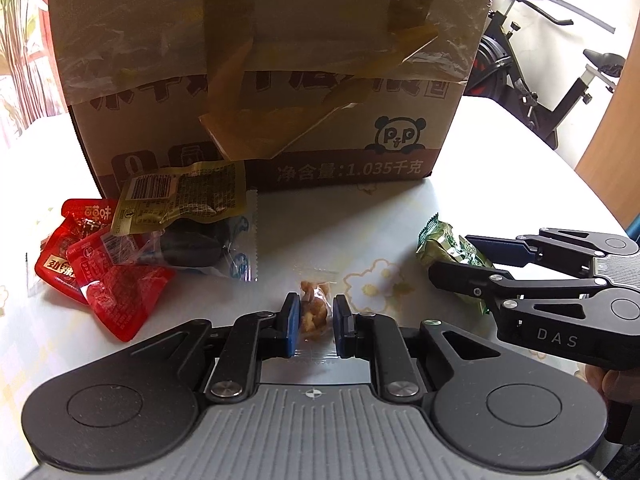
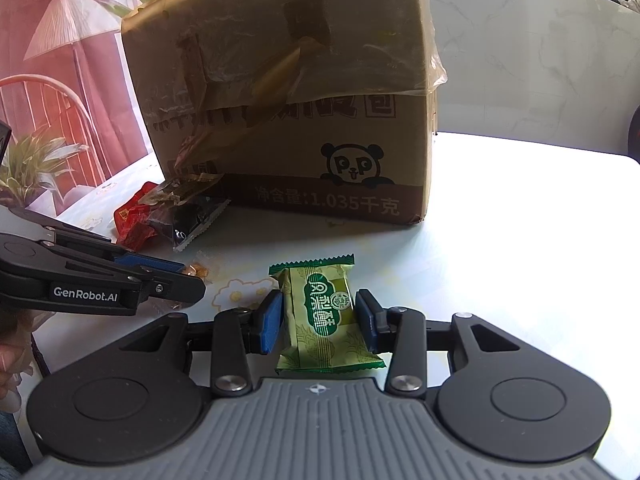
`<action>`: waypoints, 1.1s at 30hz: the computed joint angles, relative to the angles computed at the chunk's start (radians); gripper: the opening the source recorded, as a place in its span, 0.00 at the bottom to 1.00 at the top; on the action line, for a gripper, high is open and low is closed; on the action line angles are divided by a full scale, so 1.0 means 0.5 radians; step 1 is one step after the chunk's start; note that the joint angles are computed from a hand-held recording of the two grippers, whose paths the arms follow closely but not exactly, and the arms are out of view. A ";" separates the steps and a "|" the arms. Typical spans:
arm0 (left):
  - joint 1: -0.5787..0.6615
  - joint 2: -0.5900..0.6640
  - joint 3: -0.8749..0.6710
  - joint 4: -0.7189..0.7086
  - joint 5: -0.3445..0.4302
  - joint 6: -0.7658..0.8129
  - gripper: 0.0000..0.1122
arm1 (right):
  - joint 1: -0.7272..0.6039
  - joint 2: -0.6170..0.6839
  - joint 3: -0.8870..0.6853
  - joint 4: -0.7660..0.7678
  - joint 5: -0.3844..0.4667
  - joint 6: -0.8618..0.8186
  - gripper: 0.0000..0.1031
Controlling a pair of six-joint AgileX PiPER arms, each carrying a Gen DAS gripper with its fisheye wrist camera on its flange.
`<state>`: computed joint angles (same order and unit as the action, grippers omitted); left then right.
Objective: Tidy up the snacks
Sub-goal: 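Grasp the green packet with the right tool while the left tool grasps the small clear peanut packet, then lift the green packet and peanut packet and carry them over the box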
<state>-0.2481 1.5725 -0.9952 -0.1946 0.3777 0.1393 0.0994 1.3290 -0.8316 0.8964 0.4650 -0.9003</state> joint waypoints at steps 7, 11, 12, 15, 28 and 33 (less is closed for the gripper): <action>0.084 -0.091 0.021 -0.249 0.043 0.276 0.16 | -0.016 -0.016 0.017 0.051 0.010 -0.027 0.41; 0.152 -0.221 0.009 -0.419 0.092 0.541 0.16 | -0.044 -0.083 0.038 0.066 -0.007 0.031 0.41; 0.182 -0.258 -0.009 -0.478 0.124 0.623 0.16 | -0.069 -0.098 0.023 0.069 0.030 0.046 0.41; 0.314 -0.363 -0.109 -0.740 0.250 0.908 0.16 | -0.136 -0.193 -0.077 0.058 0.123 0.044 0.41; 0.503 0.046 -1.260 -0.707 0.466 0.865 0.17 | -0.111 0.512 -1.691 -0.334 0.329 0.490 0.41; 0.434 0.360 -1.663 -0.257 0.512 0.421 0.17 | 0.071 0.977 -2.360 -1.043 0.512 1.117 0.41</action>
